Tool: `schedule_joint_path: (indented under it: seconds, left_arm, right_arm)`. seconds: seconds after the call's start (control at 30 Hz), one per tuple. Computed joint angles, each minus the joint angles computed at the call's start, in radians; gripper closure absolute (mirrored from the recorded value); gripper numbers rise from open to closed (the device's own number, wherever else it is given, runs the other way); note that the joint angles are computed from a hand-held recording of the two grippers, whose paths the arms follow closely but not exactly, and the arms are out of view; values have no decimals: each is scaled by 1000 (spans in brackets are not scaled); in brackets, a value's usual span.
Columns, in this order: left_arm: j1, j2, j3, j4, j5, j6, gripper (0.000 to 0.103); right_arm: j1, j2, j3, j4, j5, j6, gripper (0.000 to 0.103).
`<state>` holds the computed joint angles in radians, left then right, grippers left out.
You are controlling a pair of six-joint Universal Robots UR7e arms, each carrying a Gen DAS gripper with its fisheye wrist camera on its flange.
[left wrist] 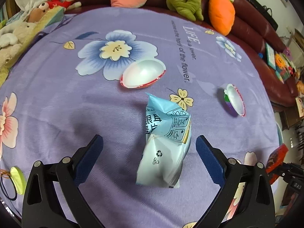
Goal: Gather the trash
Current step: 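Grasp the red snack wrapper with right tool while left tool grasps the light blue packet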
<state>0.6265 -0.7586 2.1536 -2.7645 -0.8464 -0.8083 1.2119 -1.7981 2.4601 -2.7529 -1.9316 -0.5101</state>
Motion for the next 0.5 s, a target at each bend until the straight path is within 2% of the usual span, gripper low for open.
schedule_joint_path:
  seconds: [0.1,0.2,0.23,0.27,0.33,0.43,0.5]
  left_arm:
    - [1,23,-14,7,15,16,6]
    - [1,39,-24,10,21,25,13]
    - [2,42,-26,11,20,25,25]
    - [4,45,-28,14,19,25,44]
    - [1,50,-34,39,24,9,72]
    - [-25,53,-33,67,63,-26,76]
    - [-42,52,-31,62,63,-26,76]
  right_arm:
    - [-11,-4,-5,0,10,0,75]
    - [-22,-5,-9,0,21,1,75]
    - [-25,-5,-9,1,25,1,75]
    - [-29,-6,-10,2,30,1,75]
    - [-35,-9,-10,4,38,-2,75]
    - [-49,-19,-10,10,55,-8,75]
    - [-62,-31,-12,16,70,-13,75]
